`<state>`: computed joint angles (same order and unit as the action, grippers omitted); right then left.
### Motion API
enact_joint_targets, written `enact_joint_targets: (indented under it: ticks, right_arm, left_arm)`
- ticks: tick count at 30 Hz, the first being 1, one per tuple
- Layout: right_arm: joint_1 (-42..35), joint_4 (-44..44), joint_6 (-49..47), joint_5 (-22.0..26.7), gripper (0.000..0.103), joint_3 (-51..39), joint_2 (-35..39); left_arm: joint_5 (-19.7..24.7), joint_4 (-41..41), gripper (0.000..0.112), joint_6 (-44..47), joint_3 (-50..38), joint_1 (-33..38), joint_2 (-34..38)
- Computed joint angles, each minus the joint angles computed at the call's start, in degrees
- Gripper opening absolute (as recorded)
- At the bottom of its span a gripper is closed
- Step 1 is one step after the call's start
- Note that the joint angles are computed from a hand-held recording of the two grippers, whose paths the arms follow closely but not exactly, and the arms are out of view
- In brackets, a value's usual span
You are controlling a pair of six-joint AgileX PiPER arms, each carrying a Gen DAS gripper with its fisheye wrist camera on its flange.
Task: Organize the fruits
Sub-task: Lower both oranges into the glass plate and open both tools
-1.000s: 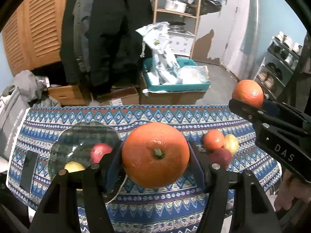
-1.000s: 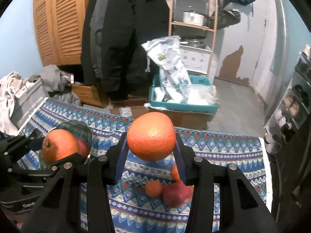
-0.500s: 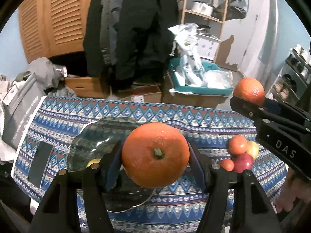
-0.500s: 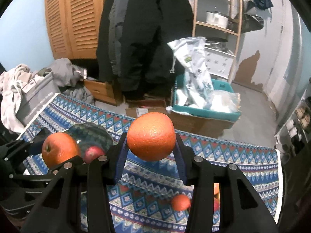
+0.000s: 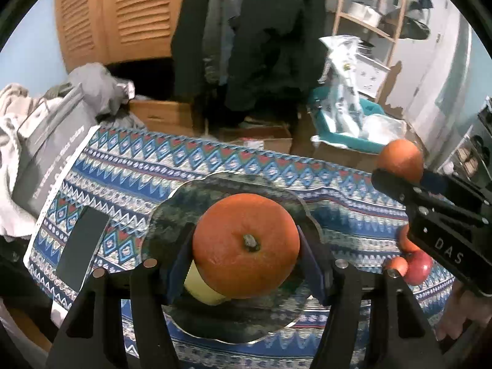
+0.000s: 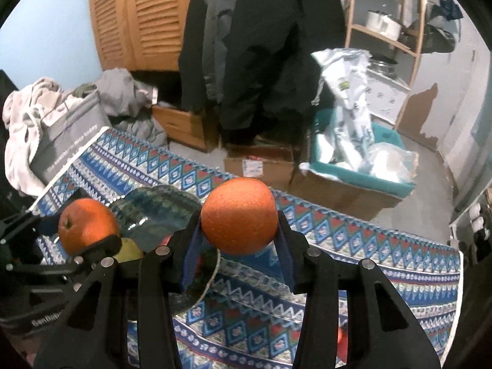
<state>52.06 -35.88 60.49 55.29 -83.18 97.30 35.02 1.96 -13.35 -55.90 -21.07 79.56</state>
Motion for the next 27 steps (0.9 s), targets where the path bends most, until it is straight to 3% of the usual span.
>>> enact_joint_targets:
  ticks: [7, 15, 27]
  right_arm:
    - [-3.4, 8.9, -6.7, -6.5, 0.044, -3.2, 5.9]
    - [-4.8, 15.6, -12.9, -7.8, 0.044, -9.3, 13.3]
    - [-7.1, 23.9, -18.8, -9.7, 0.044, -11.9, 18.3]
  left_arm:
    - [-1.6, -4.1, 0.066, 6.3, 0.6, 6.6, 3.8]
    - [-4.7, -7.2, 0.066, 11.0, 1.6, 10.4, 8.8]
    - [-4.4, -11.2, 0.066, 13.9, -0.8, 12.0, 14.5]
